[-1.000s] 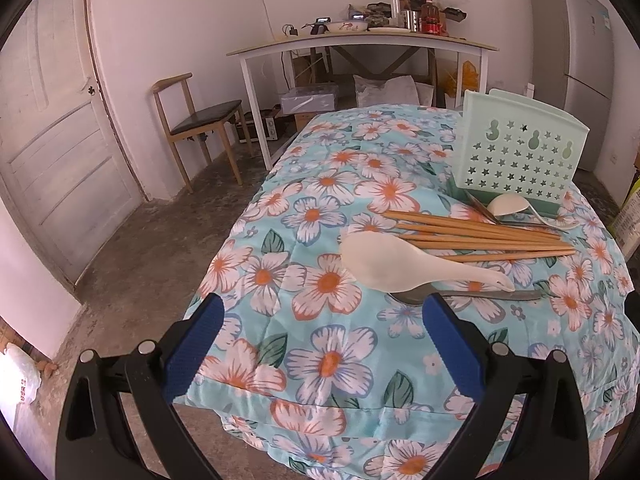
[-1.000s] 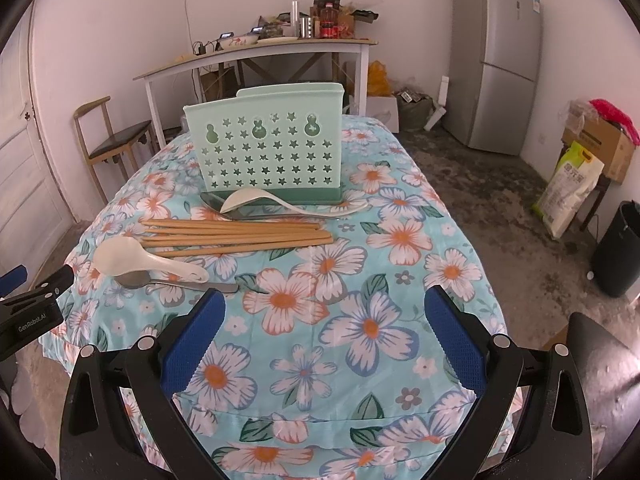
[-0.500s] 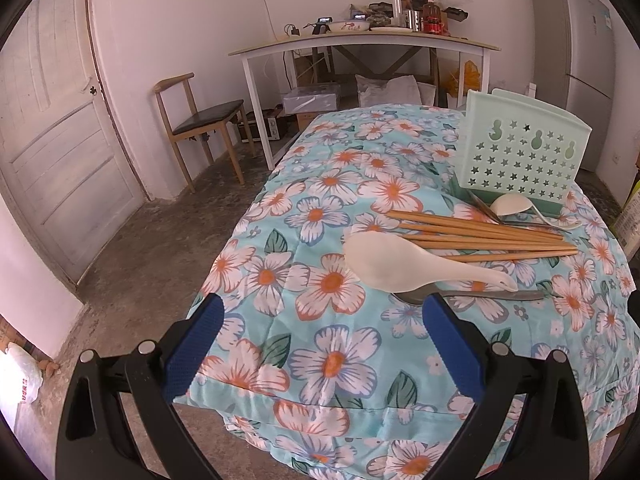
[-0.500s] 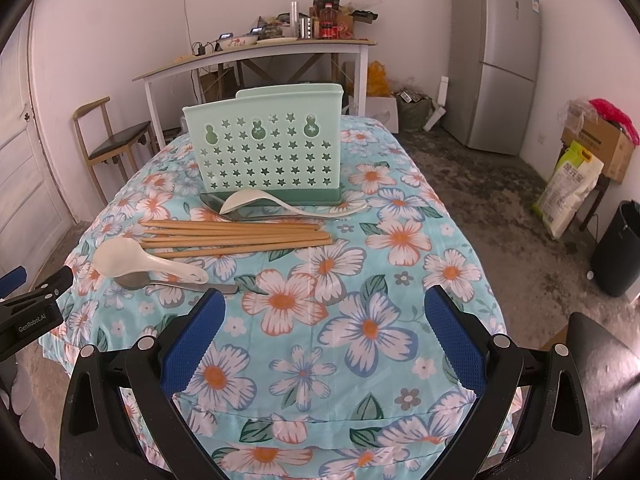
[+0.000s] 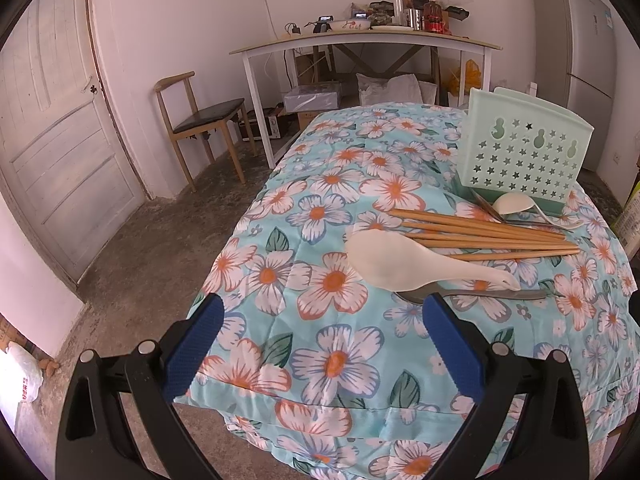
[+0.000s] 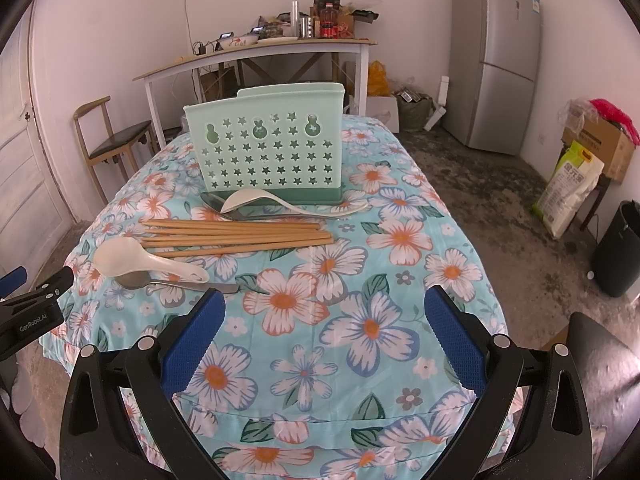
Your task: Organize utensils
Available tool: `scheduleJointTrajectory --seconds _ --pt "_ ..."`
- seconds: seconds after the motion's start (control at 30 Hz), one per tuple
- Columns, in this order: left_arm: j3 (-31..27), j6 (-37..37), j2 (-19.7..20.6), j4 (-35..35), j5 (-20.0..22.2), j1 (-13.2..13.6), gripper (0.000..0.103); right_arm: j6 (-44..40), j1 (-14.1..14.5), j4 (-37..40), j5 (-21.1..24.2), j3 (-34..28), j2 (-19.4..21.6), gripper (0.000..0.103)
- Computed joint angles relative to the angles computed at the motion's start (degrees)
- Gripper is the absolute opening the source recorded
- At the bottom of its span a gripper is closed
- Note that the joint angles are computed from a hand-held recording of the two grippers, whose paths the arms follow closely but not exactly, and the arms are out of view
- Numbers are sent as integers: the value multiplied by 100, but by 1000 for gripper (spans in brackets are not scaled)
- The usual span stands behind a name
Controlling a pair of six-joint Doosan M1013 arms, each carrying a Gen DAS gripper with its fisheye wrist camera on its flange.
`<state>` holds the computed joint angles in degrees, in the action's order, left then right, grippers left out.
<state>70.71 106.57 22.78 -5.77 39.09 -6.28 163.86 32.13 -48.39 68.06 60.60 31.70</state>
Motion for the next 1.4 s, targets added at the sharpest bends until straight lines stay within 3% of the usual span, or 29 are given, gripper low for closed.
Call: scheduleJointTrajectory --seconds 0.93,1.1,1.4 --pt "-290 -268 341 584 140 -122 97 -442 -145 527 -333 -75 182 95" --pt "-415 -155 447 509 319 -114 97 -645 -191 756 -466 -77 245 95" --pt "-410 308 501 -25 150 -78 97 -905 -249 1037 -632 -38 313 95"
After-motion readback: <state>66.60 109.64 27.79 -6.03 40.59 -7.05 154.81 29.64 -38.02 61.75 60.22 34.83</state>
